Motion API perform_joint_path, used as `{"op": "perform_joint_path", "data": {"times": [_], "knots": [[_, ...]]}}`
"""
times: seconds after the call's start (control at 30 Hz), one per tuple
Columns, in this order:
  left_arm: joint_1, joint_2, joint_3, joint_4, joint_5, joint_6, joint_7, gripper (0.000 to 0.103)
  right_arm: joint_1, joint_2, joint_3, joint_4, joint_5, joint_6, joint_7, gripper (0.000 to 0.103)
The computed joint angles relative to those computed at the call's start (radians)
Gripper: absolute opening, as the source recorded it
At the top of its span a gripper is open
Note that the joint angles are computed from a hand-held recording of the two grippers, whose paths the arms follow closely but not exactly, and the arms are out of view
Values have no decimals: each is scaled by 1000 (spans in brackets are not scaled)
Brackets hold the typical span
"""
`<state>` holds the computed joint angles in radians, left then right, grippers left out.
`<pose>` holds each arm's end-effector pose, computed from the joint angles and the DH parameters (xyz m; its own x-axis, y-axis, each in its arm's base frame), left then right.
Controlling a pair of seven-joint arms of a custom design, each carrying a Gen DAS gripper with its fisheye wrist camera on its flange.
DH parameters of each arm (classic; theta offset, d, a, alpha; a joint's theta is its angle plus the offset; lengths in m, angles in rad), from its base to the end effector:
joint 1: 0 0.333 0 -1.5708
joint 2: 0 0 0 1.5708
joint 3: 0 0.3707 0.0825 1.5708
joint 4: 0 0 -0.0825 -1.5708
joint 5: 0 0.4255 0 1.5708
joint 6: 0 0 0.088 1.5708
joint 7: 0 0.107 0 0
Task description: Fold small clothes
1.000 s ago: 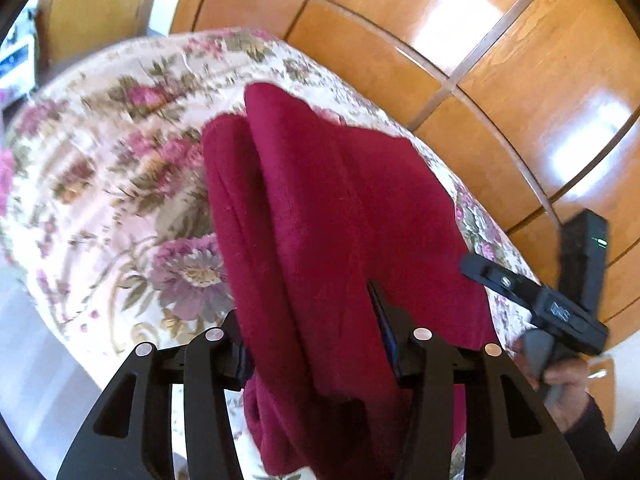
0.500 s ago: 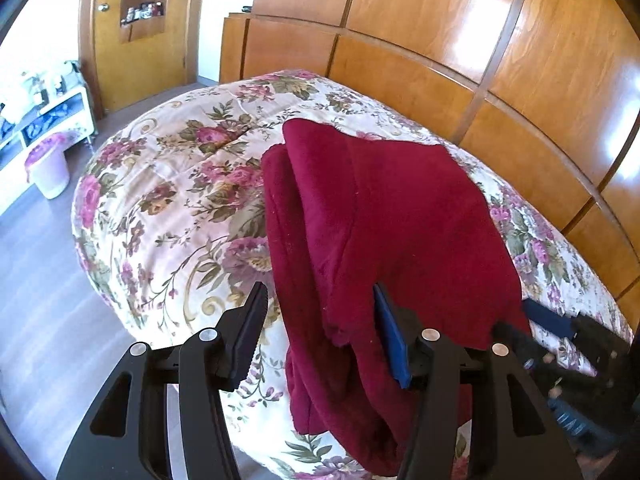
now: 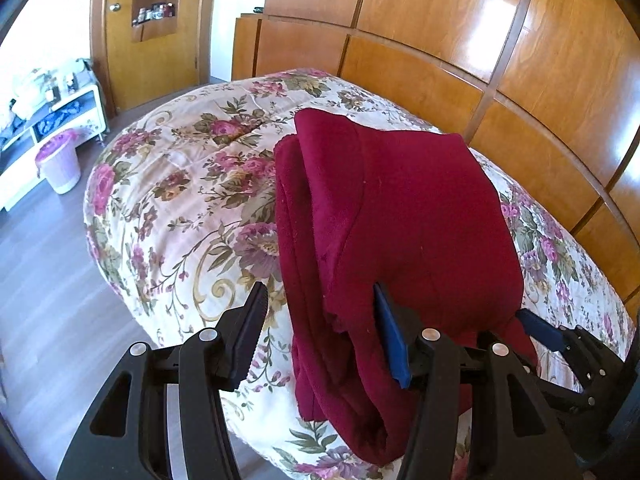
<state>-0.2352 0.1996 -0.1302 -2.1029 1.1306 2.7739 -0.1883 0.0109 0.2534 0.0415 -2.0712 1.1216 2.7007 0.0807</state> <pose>0.5813 -0.2615 0.3851 0.3308 -0.9220 0.2010 -0.6713 -0.3796 -0.6365 0.6482 0.0023 0.3587 0.5709 -0.8183 -0.0674 -0.6419 -0.3936 -0.6581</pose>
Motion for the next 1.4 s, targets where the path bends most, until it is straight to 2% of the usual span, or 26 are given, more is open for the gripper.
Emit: {"op": "perform_joint_path", "data": {"times": [0.1,0.27,0.33,0.43,0.57,0.63,0.7,0.93,1.1,1.13,1.4], "knots": [[-10,-12,-1,-8,13,-36,-21,65,-3,-8,-8,-2,-4,-6,41,73],[-12,-32,-11,-26,22,-66,-44,69,-7,-34,-10,-24,27,15,37,83],[-20,-45,-18,-32,44,-99,-64,71,-3,-48,-10,-37,51,48,32,92],[-32,-62,-33,-40,64,-160,-95,78,5,-69,-9,-56,93,103,10,98],[-38,-87,-52,-65,54,-199,-135,80,16,-92,-11,-81,137,158,-13,100],[-48,-101,-63,-77,68,-232,-164,85,18,-106,-14,-95,153,160,-25,100],[-59,-112,-77,-88,77,-275,-179,87,20,-120,-15,-112,188,166,-65,100],[-89,-114,-111,-101,53,-348,-176,90,34,-159,-31,-166,320,181,-196,100],[-101,-106,-113,-91,25,-364,-163,90,45,-169,-43,-175,417,215,-269,100],[-105,-103,-114,-88,28,-372,-166,93,46,-170,-44,-175,441,221,-292,100],[-116,-98,-113,-77,50,-389,-168,94,58,-172,-51,-181,480,232,-354,100]]}}
